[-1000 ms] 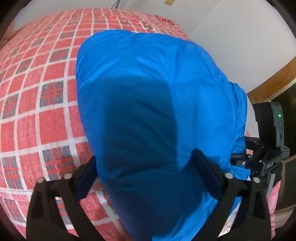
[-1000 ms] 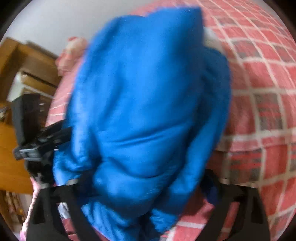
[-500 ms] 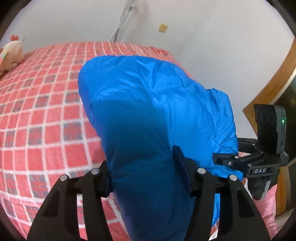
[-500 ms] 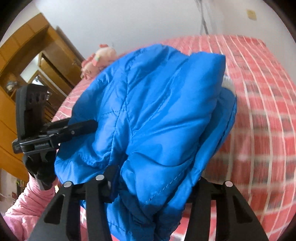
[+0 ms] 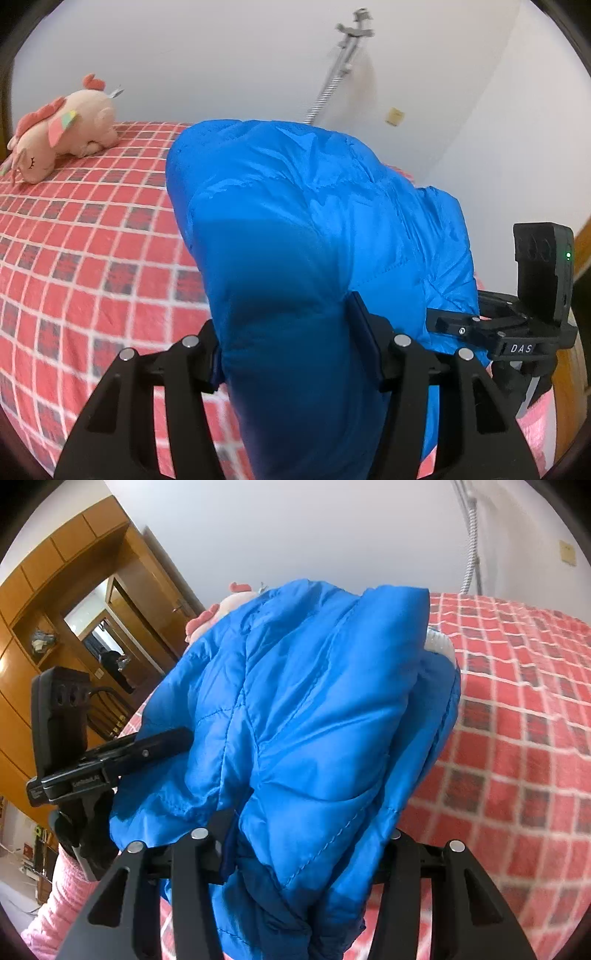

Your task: Fold large clothes

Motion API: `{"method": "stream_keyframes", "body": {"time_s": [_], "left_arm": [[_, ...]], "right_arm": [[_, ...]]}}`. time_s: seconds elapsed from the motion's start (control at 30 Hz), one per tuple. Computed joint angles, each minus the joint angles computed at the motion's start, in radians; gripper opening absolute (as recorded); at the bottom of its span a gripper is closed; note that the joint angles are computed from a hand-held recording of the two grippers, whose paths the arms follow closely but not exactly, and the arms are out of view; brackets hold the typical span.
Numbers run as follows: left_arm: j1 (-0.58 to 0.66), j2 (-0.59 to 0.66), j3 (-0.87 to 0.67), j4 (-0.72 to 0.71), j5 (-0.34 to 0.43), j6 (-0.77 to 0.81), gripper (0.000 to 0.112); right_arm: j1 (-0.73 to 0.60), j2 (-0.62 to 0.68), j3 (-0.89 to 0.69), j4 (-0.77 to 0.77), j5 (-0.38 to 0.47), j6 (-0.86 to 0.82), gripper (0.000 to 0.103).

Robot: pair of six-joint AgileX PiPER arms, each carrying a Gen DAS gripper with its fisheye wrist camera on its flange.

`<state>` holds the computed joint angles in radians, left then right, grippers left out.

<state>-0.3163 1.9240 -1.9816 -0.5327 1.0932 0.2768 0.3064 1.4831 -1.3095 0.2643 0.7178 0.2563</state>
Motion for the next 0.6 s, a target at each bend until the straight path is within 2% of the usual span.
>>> {"method": "stream_keyframes", "body": {"time_s": [0.07,0.17,0.2,0.27,0.37,0.43,0.6], "left_arm": [[0.013,0.07,-0.063,0.013,0.007,-0.005,0.055],[0.018,0.186,-0.178,0.071,0.036,-0.034,0.056],[0.016,0.216,-0.183,0.086,0.031,-0.032,0.059],[0.025,0.195,-0.098,0.063,-0.036,0.028,0.062],[0.007,0.141,0.02,0.075,-0.137,0.068,0.064],[-0.002,0.138,0.026,0.096,-0.147,0.053,0.064],[0.003,0.139,-0.014,0.126,-0.093,-0.014,0.068]], "right_arm": [[-0.029,0.051,-0.004,0.055,-0.022,-0.056,0.049],[-0.038,0.134,-0.006,0.057,-0.051,-0.066,0.049],[-0.045,0.149,0.011,0.072,-0.075,-0.079,0.052],[-0.059,0.144,0.062,0.13,-0.127,-0.131,0.053],[-0.065,0.14,0.083,0.141,-0.139,-0.128,0.054],[-0.056,0.15,0.06,0.092,-0.127,-0.076,0.055],[-0.022,0.129,0.052,-0.019,-0.117,0.06,0.065]]}}
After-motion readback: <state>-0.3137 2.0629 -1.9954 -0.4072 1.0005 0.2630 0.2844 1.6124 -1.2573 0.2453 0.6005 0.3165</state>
